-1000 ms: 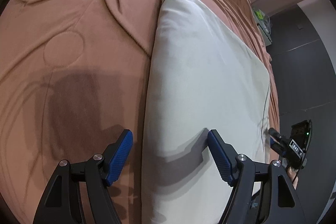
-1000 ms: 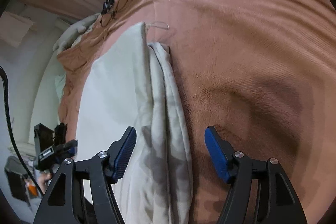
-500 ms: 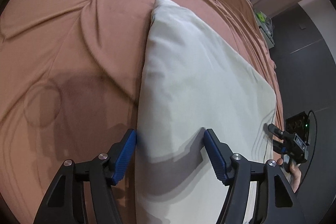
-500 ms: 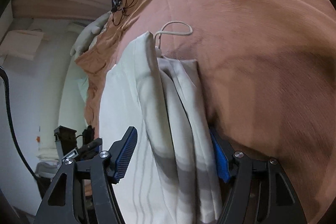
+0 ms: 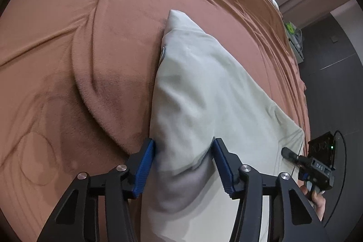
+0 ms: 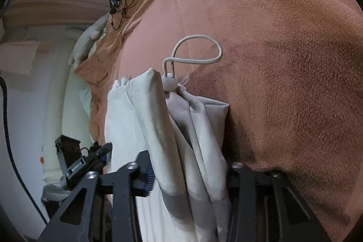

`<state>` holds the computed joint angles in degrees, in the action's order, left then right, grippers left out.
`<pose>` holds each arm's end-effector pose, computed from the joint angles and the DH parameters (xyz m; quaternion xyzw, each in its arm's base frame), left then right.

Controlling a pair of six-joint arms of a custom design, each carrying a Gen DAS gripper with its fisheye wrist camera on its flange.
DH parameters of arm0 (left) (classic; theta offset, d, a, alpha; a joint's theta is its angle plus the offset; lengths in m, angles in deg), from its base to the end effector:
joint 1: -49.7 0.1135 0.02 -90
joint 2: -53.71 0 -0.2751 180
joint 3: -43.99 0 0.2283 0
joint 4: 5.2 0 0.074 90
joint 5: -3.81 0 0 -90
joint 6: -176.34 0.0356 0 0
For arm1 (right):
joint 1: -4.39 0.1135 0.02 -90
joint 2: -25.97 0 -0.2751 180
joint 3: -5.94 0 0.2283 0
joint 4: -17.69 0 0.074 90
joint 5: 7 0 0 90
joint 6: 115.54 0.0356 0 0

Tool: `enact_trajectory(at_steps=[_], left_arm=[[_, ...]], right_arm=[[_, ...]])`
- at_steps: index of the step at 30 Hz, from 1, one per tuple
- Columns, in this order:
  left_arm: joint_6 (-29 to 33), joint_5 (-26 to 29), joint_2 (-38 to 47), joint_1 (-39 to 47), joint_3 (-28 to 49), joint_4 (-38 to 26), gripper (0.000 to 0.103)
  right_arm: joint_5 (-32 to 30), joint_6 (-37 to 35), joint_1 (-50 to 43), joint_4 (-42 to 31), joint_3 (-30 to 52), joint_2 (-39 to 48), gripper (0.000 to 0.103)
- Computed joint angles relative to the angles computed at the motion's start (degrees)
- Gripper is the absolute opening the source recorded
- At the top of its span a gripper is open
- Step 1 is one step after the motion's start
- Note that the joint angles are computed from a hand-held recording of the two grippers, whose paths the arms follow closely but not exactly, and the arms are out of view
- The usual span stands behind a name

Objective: Fold large clothes

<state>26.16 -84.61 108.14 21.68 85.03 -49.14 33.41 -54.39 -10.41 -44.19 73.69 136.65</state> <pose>0.1242 -0.0672 0.1921 -0.2620 0.9231 -0.2052 0.1927 0.2578 -0.0401 0.1215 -0.0565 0.9001 0.4296 0.0460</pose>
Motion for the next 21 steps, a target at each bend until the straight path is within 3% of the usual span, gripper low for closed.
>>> enact_trajectory(at_steps=[5,10,14,21], left_arm=[[-1.69,-4.68,0.09,-4.77,2.69,-3.48,0.030],[-5.02,-8.89,-3.28,-9.81,6.88,-10.37,0.018],[-10.18,-14.94,-6.52,-17.69,11.69,-16.88,0.015],[-27.55,-31.26,-7.21,-40.78,23.07,-31.90,0.013]], right_arm=[[-0.58,-0.43,-0.16,0.57,-3.01,-6.66,0.018],[-1.53,-0.16,0.28,-3.12,-4.17,-16.08,0.016],[-2.54,-2.64,-1.28,-10.75,-4.19,-25.10,0.016],[-5.99,-12.82,-7.94,-30.63,-0.91,-36.53,0.016]])
